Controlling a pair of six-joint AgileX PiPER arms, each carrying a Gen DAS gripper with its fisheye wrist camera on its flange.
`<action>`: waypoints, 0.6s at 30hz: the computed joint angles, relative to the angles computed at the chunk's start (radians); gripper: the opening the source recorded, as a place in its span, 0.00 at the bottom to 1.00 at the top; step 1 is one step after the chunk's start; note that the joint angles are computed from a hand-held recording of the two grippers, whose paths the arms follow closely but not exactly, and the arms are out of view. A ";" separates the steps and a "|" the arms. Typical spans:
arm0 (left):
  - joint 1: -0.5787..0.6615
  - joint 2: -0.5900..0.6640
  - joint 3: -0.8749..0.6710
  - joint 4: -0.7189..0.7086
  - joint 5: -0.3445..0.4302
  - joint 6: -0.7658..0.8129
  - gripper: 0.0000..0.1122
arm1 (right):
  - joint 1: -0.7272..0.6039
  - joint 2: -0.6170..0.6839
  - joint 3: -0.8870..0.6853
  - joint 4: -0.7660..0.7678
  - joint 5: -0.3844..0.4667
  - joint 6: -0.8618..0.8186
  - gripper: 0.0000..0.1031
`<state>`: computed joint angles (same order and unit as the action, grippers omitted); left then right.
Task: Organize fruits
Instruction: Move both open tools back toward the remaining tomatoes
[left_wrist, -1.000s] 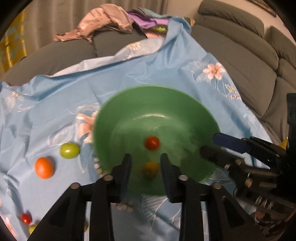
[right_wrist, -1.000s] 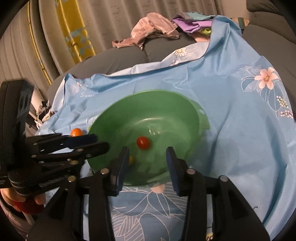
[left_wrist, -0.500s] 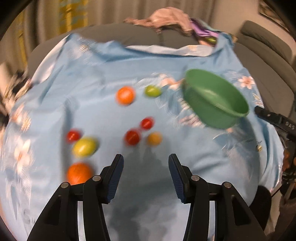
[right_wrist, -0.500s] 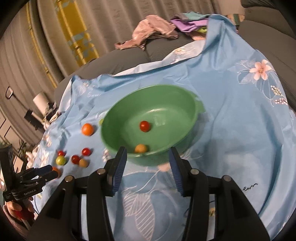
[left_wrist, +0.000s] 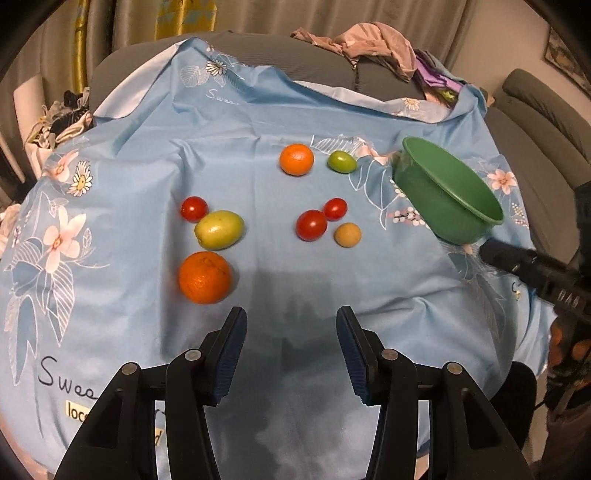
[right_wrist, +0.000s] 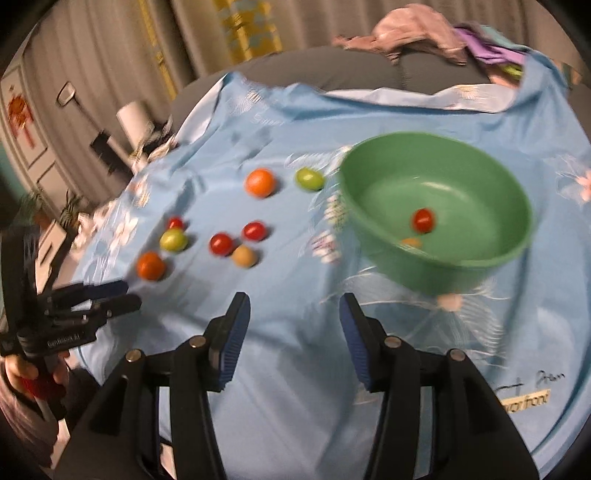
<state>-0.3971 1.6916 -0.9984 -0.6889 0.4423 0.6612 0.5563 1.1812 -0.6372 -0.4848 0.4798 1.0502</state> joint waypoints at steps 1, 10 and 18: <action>0.013 0.000 0.003 -0.041 0.006 0.043 0.44 | 0.006 0.014 -0.007 0.006 -0.003 -0.009 0.49; 0.105 0.041 -0.029 -0.189 0.041 0.174 0.44 | -0.003 0.194 -0.097 0.122 -0.072 -0.175 0.49; 0.095 0.130 -0.129 -0.250 0.102 0.231 0.44 | -0.048 0.330 -0.194 0.255 -0.109 -0.359 0.49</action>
<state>-0.3017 1.8217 -1.1271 -0.9387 0.5446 0.8924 0.5080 1.5111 -0.8316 -0.2293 0.3703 0.6907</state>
